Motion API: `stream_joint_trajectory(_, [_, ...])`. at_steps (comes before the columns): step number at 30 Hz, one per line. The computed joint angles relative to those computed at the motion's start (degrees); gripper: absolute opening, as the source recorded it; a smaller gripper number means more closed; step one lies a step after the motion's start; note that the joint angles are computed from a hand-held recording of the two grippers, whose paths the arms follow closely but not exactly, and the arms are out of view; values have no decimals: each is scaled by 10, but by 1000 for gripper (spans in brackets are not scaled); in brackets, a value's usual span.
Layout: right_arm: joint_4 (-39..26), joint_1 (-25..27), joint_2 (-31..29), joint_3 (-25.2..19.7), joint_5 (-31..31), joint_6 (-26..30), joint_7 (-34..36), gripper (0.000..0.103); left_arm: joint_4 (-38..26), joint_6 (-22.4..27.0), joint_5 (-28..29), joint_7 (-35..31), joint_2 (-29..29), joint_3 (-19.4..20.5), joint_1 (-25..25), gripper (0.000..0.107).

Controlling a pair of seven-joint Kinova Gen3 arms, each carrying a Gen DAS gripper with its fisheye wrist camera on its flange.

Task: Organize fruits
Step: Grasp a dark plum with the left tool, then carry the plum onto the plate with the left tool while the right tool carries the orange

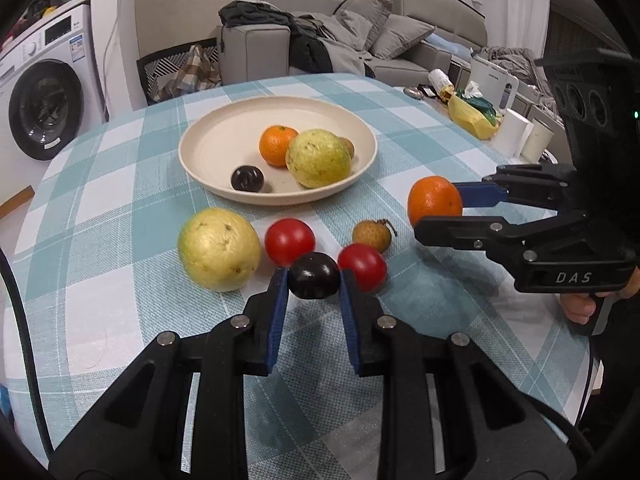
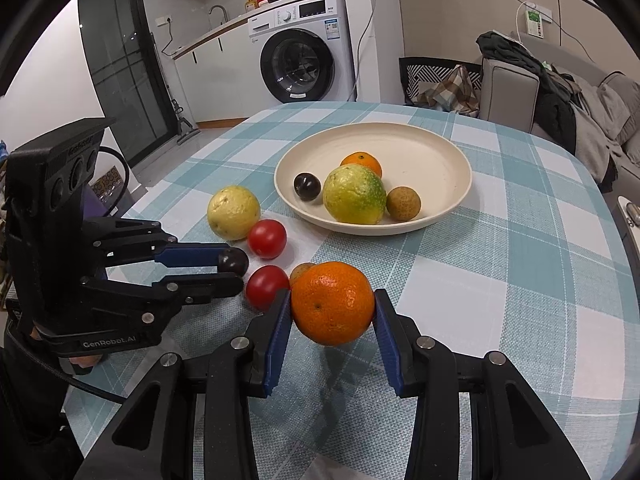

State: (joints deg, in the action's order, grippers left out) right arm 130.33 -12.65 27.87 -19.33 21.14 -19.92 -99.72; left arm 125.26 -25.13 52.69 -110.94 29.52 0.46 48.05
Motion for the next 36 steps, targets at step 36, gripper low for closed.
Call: stream_joint_trajectory(36, [1,-8,-12,42,-16,-72,-20,42,-14,-151,101,-65,-20,68,-43,23])
